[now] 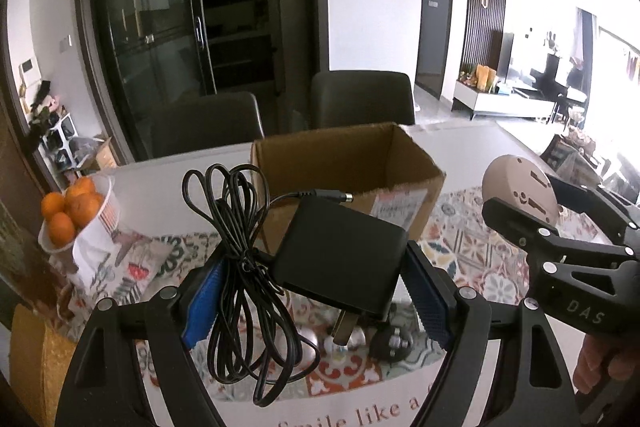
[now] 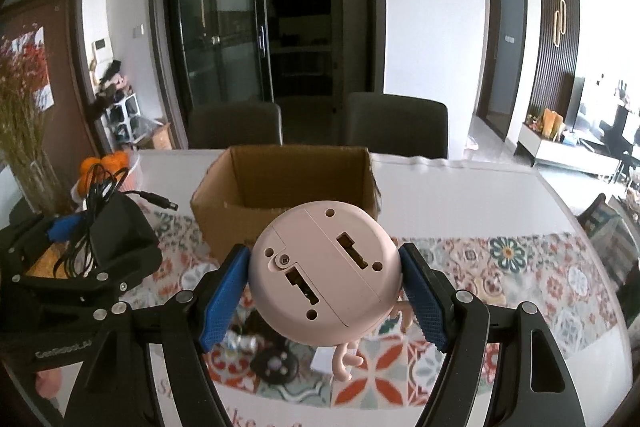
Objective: Organize rigid objects
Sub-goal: 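Lift and carry the adapter and pink device over the cardboard box with both tools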
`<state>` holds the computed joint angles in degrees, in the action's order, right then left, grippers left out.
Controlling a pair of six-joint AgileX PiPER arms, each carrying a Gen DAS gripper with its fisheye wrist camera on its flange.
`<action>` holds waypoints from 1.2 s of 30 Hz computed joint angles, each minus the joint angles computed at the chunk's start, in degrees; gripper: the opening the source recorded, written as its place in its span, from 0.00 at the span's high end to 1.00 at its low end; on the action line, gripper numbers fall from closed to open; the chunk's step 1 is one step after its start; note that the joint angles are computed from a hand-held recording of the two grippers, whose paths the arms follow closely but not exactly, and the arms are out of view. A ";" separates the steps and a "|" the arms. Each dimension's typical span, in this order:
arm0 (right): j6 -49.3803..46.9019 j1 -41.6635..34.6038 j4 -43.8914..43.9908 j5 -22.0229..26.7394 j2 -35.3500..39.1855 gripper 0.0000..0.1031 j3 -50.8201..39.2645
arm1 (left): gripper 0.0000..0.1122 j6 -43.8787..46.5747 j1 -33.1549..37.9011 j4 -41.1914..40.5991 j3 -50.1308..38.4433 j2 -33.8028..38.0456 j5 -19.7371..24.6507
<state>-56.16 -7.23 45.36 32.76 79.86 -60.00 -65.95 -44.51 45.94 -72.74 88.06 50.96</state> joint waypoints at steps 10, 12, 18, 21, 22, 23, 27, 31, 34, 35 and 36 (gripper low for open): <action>8.87 3.31 -6.69 -0.73 8.76 0.27 -12.63 | 0.27 10.86 7.86 -6.33 -9.41 5.57 -3.50; 10.02 3.59 -7.47 -0.11 10.58 0.27 -15.23 | 0.27 13.54 9.15 -8.34 -11.48 6.91 -3.79; 16.89 4.77 -12.99 2.86 17.03 0.27 -24.86 | 0.27 21.98 13.01 -14.03 -20.36 12.30 -2.63; 20.41 4.94 -15.34 6.20 21.51 0.27 -31.38 | 0.27 25.92 14.42 -17.05 -24.49 14.89 -1.63; 21.04 4.94 -15.76 6.95 22.47 0.27 -32.72 | 0.27 27.55 14.92 -18.35 -26.27 16.03 -0.87; 22.24 5.03 -16.62 7.94 23.82 0.27 -34.70 | 0.27 29.09 15.48 -19.83 -28.57 17.52 0.08; 25.79 5.59 -20.02 10.62 27.77 0.27 -40.42 | 0.27 33.56 17.17 -23.99 -35.74 22.41 3.31; 28.87 6.33 -23.33 13.77 32.42 0.27 -47.04 | 0.27 37.74 18.86 -28.38 -44.63 28.37 7.50; 31.53 6.58 -25.36 16.99 36.45 0.27 -53.13 | 0.27 41.17 20.17 -32.22 -53.35 33.96 12.26; 32.18 6.58 -25.80 17.77 37.38 0.27 -54.56 | 0.27 41.72 20.42 -32.92 -55.17 35.22 13.23; 32.59 6.61 -26.18 18.42 38.14 0.27 -55.65 | 0.27 42.55 20.76 -33.85 -57.97 36.91 14.68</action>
